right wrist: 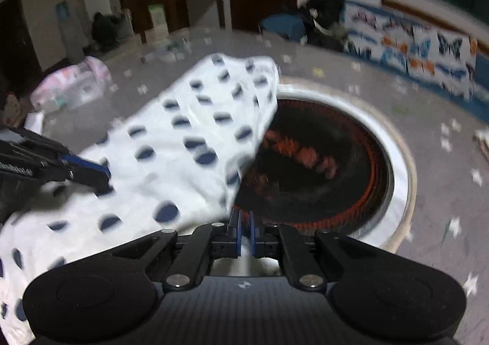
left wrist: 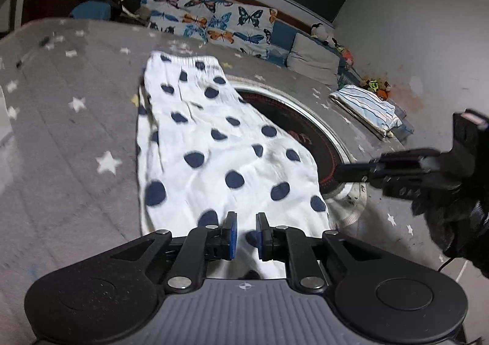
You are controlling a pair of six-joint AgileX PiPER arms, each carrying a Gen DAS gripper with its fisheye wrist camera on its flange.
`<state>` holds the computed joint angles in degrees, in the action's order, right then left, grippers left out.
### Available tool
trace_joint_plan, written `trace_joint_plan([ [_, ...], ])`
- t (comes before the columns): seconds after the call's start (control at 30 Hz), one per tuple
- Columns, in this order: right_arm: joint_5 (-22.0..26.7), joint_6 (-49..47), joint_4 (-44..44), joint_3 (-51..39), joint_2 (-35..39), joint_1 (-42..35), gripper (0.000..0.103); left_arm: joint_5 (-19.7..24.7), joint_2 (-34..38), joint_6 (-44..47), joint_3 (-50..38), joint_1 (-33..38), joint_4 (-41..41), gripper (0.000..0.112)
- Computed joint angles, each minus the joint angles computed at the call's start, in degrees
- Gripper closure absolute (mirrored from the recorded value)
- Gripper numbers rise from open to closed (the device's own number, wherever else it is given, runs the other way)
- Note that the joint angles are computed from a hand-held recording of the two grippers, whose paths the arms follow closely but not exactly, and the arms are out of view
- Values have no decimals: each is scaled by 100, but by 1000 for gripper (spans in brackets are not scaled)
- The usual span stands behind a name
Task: Fold clothes
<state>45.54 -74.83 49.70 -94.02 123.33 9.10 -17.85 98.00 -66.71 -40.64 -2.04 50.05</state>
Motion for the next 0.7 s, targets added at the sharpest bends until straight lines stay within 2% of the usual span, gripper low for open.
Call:
trace_joint_plan([
  [0.2, 325, -129, 383, -320, 181, 241, 94, 232, 377, -36, -557, 84, 25, 94],
  [0.3, 289, 63, 160, -488, 381, 400, 94, 515, 612, 413, -776, 105, -383, 95],
  [0.5, 163, 419, -229, -635, 527, 403, 94, 654, 582, 1291, -765, 371, -1321, 95],
  [0.6, 151, 346, -185, -615, 464, 376, 91, 652, 472, 1562, -700, 360, -1599, 95],
  [0.67, 247, 205, -34, -645, 430, 394, 82, 603, 415, 1614, -675, 308, -1667, 95],
  [0.7, 327, 174, 10, -701, 452, 416, 82, 574, 404, 1552, -677, 279, -1597, 95],
])
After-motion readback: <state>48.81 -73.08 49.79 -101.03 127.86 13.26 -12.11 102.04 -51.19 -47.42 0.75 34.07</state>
